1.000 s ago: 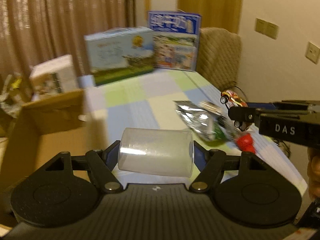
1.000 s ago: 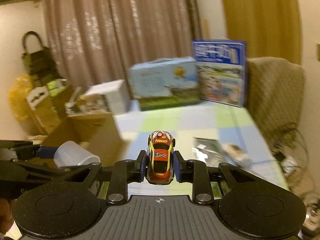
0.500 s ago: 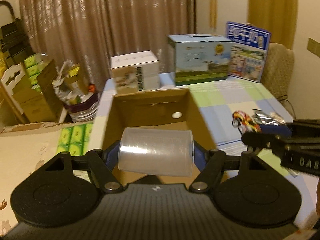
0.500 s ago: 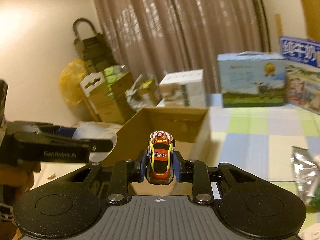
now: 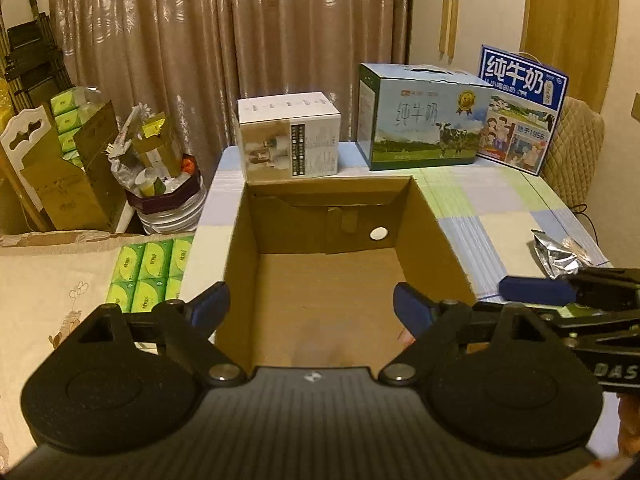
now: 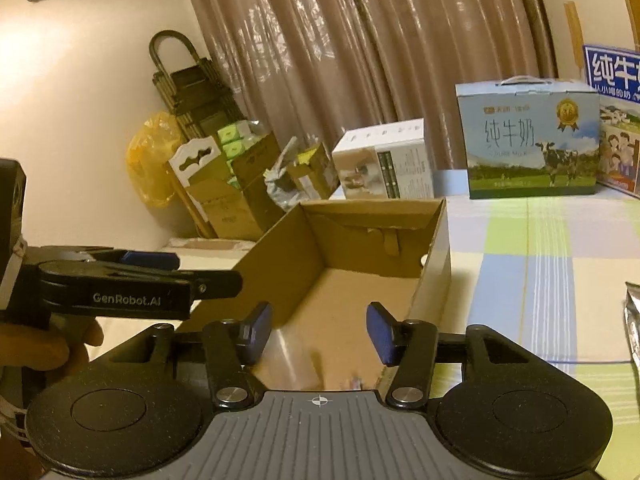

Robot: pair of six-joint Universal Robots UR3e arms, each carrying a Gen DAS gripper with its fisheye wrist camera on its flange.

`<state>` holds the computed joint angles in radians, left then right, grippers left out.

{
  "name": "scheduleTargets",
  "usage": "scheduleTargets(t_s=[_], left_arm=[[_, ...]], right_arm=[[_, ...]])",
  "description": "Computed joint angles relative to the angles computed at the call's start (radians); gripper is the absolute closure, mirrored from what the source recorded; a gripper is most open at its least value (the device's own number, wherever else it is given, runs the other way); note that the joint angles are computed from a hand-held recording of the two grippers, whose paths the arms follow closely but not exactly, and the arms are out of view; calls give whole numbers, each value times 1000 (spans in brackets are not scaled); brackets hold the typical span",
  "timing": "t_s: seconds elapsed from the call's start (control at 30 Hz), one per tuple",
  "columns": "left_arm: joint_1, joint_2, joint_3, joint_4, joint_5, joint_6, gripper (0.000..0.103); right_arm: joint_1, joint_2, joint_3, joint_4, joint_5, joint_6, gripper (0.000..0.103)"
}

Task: Organize objects
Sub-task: 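Open the left tool to drop the container while the right tool drops the car, then move both tools back toward the plug and red figure on the table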

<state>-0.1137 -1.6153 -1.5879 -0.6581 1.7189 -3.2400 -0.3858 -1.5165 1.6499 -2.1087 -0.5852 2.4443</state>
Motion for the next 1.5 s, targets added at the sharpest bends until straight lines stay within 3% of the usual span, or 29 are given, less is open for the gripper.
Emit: scheduleTargets(t_s=[0.4, 0.57, 0.7, 0.83, 1.2, 1.5], left_arm=[[-8, 105, -83, 8, 28, -50, 17], [-73, 128, -71, -8, 81, -77, 17], [-148, 111, -33, -16, 132, -104, 17], [-226, 52, 39, -30, 153, -125, 17], [-437, -228, 341, -51, 196, -151, 17], [-522, -450, 577, -71, 181, -177, 17]], right_arm=[[-95, -77, 109, -139, 32, 11, 52], [-168, -111, 125, -85, 37, -37, 51], [-219, -118, 106, -20, -20, -67, 51], [-274, -119, 86, 29, -67, -105, 51], [-470, -91, -12, 187, -70, -219, 49], [-574, -5, -107, 224, -85, -254, 47]])
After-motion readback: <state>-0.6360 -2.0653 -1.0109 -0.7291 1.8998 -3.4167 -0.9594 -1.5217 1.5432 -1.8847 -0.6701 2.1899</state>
